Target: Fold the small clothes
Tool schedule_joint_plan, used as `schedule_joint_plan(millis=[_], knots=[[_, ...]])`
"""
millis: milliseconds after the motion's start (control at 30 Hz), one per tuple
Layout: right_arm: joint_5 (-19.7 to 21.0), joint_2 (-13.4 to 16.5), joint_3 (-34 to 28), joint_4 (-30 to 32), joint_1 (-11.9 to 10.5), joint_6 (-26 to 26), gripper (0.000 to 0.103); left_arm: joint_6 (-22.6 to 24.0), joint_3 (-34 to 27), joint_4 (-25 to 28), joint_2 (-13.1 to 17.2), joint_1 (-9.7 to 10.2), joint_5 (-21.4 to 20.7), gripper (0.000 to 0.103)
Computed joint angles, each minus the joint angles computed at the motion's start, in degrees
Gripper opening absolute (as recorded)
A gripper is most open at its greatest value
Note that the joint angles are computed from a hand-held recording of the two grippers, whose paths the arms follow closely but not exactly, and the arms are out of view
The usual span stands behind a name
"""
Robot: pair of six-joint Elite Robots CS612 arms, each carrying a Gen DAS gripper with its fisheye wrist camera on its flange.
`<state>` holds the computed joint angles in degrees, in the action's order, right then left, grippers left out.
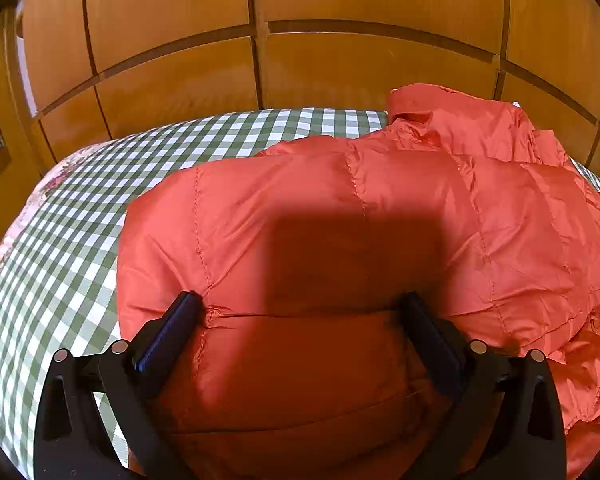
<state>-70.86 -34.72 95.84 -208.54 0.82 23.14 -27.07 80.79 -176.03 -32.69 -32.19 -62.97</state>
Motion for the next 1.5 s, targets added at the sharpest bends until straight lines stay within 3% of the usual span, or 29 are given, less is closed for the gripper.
schedule_joint_plan(millis=[133,267,333,367,433,567,833,900,967,1033,1100,1200,1500], knots=[[-5.99,-1.55,3.82,-1.55,-3.72,8.18,0.081,0.08,-0.04,0.26,0.0,-0.15,0.58,0.1],[-8.68,-1.87,5.85,-0.38,-8.0,17.32,0.08,0.06,-0.07,0.42,0.0,-0.25,0.96,0.1],[-8.05,-1.68,6.3,0.66,-10.11,21.56,0.076,0.12,-0.13,0.56,0.01,-0.28,1.15,0.1],[-6.89,-1.19,6.22,0.39,-11.23,23.92,0.068,0.15,-0.15,0.6,0.02,-0.3,1.24,0.1],[-3.87,0.21,5.84,-3.82,-13.22,27.21,0.066,0.19,-0.18,0.59,0.05,-0.3,1.34,0.1],[-2.65,2.45,3.95,-8.85,-15.4,32.09,0.065,0.28,-0.16,0.63,0.03,-0.31,1.43,0.1],[-3.9,3.94,0.27,-8.33,-18.27,41.98,0.063,0.32,-0.51,1.32,0.21,-0.63,2.87,0.1],[-3.63,3.82,0.15,-7.15,-19.11,44.52,0.055,0.37,-0.54,1.44,0.23,-0.63,2.95,0.1],[-2.37,3.95,-0.5,-4.71,-19.84,46.01,0.027,0.32,-0.53,1.38,0.23,-0.6,2.85,0.1],[0.38,4.21,-0.51,-5.1,-20.63,48.49,0.022,0.24,-0.54,1.28,0.25,-0.58,2.69,0.1],[0.64,3.87,-0.18,-5.98,-20.68,48.46,0.017,0.19,-0.56,1.21,0.26,-0.55,2.6,0.1],[-1.89,2.27,0.69,-6.77,-19.72,43.76,0.015,0.09,-0.49,0.95,0.28,-0.54,2.47,0.1],[-9.92,-3.39,0.64,-0.45,-11.8,19.99,0.015,0.06,-0.5,0.92,0.28,-0.53,2.42,0.1]])
